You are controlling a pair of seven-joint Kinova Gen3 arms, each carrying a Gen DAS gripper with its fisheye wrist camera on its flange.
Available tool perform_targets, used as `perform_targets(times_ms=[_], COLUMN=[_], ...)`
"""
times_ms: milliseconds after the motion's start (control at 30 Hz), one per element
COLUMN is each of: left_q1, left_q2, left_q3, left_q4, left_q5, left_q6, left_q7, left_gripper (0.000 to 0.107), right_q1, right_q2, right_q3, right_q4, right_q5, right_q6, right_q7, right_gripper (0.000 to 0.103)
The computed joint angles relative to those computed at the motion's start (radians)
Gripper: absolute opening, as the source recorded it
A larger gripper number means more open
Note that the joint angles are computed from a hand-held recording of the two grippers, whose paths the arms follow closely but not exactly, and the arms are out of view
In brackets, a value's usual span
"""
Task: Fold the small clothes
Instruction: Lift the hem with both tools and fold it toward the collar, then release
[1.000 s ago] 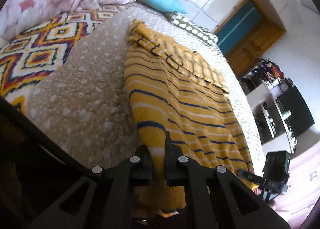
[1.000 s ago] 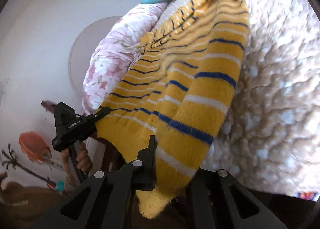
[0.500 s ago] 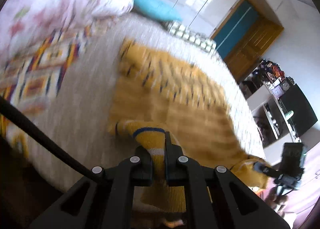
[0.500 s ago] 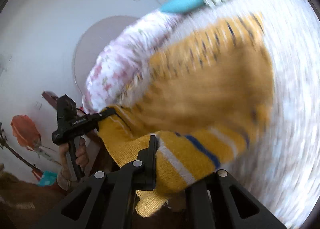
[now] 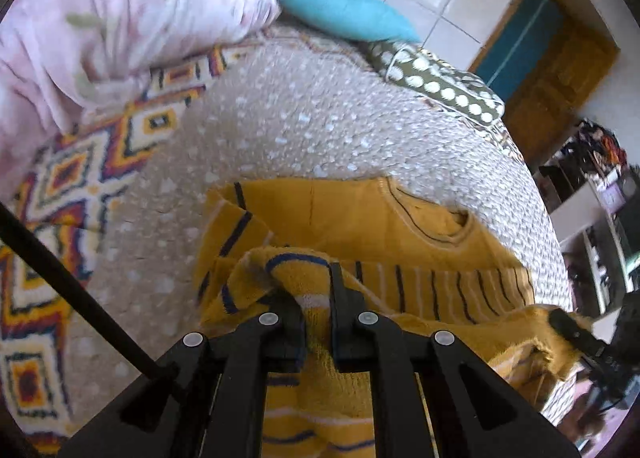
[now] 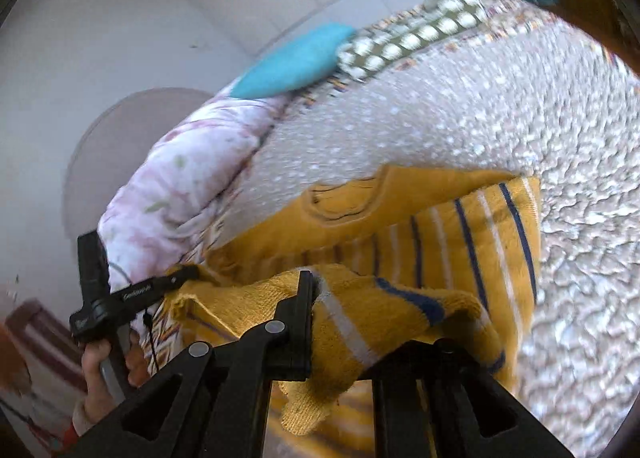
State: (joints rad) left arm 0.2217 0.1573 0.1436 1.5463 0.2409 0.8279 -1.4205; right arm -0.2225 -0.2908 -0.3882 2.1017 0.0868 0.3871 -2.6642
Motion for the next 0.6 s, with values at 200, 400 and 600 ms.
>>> perform_targets(times_ms=[200,400,600], left_q1=[-0.216,-0.238,-0.238], left_q2=[0.089,0.089,0.042], left_q3=[0.142,0.069,-0.012], left_q4=[-0.043,-0.013,0.038], left_q5=[0.244,0.476,0.540], left_q6=[0.036,0.044,0.003], left_q7=[-0.131,-0.283,-0.296], left_gripper=[0.023,0.060,0.079], right_q1=[-0.132,-0.217,-0.065], right_q2=[0.105,0.203,0.189], right_q3=[0.278,0.445,0.317], right_q4=[0.042,0.007,-0.007], right_q5=[-0.236,-0.456,-0.435], right_q6=[-0.124,-0.132,-0.145], right_q7=[0.204,0.418,0.383], right_gripper=[0.040,0.052,0.063])
